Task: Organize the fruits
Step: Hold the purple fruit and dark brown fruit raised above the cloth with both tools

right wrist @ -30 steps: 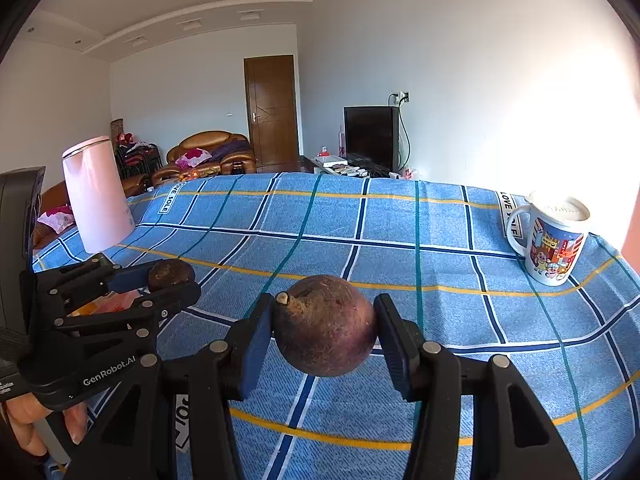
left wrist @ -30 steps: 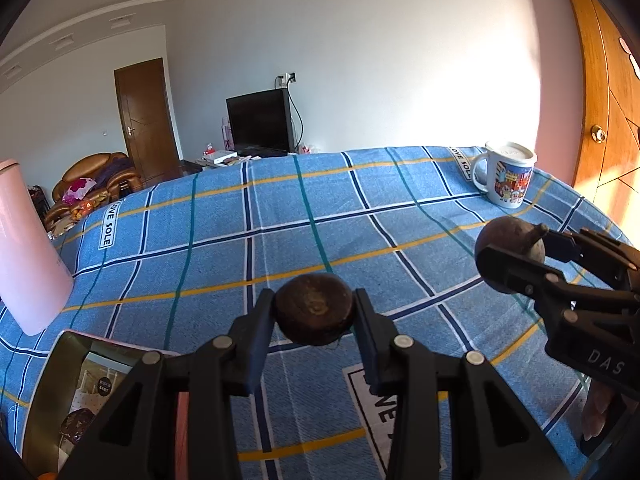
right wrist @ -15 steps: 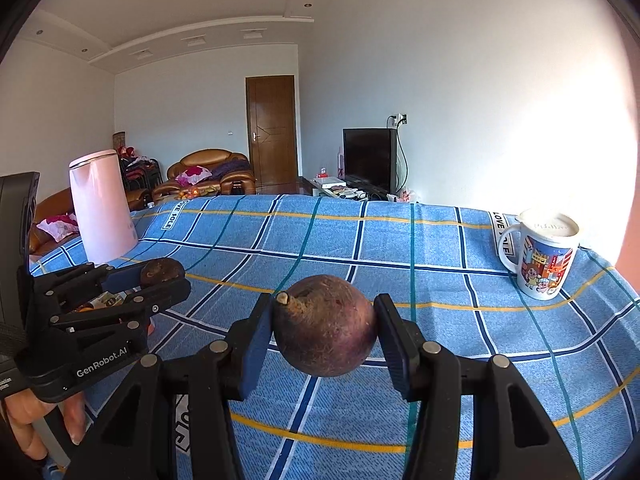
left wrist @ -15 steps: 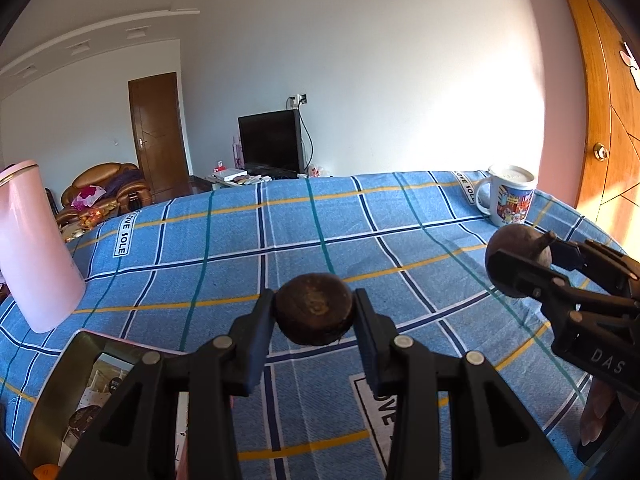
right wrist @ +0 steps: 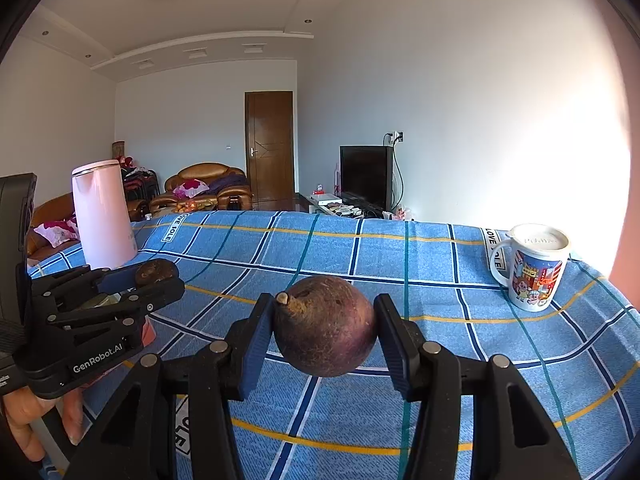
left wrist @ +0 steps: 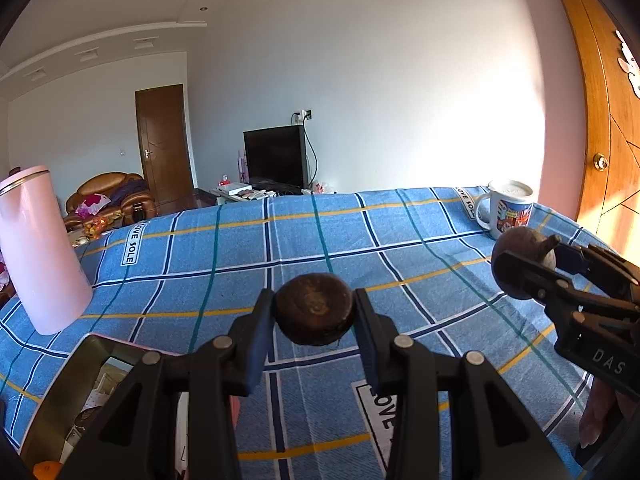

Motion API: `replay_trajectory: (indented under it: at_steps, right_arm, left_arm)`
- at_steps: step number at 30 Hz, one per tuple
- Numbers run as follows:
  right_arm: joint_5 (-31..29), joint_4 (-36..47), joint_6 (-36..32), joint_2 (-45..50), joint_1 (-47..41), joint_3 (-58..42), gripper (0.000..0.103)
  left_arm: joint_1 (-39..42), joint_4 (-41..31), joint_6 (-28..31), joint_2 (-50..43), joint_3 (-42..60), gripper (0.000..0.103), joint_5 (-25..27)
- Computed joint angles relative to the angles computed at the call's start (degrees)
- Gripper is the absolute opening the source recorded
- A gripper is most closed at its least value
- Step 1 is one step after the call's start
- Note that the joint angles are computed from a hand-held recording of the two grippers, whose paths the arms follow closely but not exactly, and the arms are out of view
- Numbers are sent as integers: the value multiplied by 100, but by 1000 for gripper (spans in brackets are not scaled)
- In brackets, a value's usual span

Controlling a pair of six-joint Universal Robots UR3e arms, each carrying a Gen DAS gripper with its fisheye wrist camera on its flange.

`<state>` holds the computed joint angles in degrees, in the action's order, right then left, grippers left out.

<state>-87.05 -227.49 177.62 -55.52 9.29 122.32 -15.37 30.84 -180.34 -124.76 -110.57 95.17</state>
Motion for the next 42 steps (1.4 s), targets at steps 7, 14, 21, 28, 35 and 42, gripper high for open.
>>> replay_trajectory:
  at_steps: [7,14,21,28,35,42]
  right_arm:
    - [-62,-191,-5,22,41,65,53]
    - [-34,-532,-42,67,63,200,53]
    - [-46,-753,-56,69,115,326,53]
    - [-150,-575,-133,36,206,266,53]
    - [-306,-431,-197,-28,413,285,53]
    - [-423,-204,-170,-87,665,266,53]
  left_arm:
    - [-9,252,-11,5,-113,40,34]
    - [-45,681,-47,-4,-316,41,166]
    - [-67,849,11,55,-485,41,182]
    - [-30,753,-23,152,-568,40,69]
    - [37,797,-19,266,-782,41,-75]
    - [102,1003,-71,498,-1256,40,-170]
